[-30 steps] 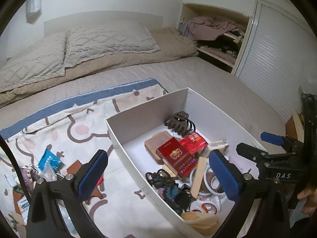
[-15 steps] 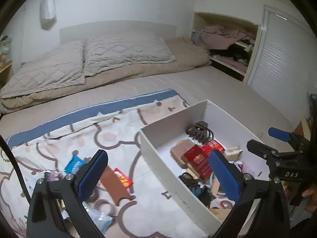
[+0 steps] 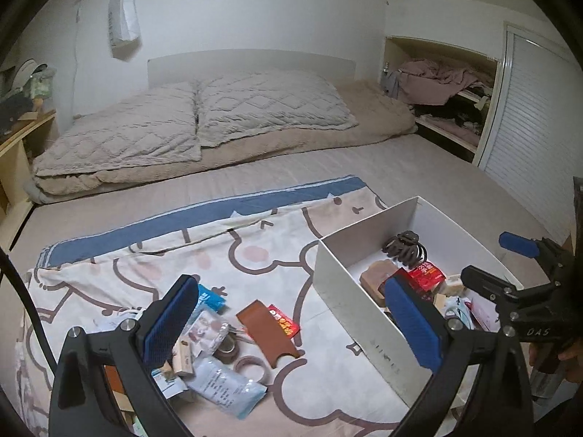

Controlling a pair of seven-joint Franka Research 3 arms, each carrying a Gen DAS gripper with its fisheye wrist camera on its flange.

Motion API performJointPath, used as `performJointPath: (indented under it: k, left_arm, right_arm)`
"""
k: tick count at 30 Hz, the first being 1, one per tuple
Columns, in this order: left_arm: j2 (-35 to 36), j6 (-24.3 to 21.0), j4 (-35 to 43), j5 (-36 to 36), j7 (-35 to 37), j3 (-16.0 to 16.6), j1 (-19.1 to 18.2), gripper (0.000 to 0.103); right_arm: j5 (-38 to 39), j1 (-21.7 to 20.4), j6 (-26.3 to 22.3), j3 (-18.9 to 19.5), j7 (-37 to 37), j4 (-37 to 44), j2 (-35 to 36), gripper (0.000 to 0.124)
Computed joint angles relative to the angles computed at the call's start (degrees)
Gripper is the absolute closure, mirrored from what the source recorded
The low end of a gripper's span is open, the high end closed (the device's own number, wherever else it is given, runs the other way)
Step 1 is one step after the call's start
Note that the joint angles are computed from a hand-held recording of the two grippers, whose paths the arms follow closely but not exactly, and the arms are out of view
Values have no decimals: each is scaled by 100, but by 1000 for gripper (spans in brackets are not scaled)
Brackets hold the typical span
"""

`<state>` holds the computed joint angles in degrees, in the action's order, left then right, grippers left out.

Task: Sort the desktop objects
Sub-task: 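Withdraw both tools up and away from the SHOES box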

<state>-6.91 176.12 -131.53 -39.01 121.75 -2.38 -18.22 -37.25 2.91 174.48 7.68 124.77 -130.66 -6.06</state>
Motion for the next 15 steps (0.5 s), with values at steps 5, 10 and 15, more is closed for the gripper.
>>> performJointPath:
  k: [5, 10, 15]
  left_arm:
    - [-266, 93, -282, 348, -108, 67, 35, 0]
    - [-582, 221, -620, 811, -379, 354, -94, 0]
    - [-912, 283, -938, 1219, -663, 679, -184, 0]
  right_arm:
    - [-130, 76, 102, 70, -10, 39, 46, 21]
    - [91, 242, 272, 62, -297, 52, 111, 21]
    - [599, 536, 294, 40, -982, 87, 228, 21]
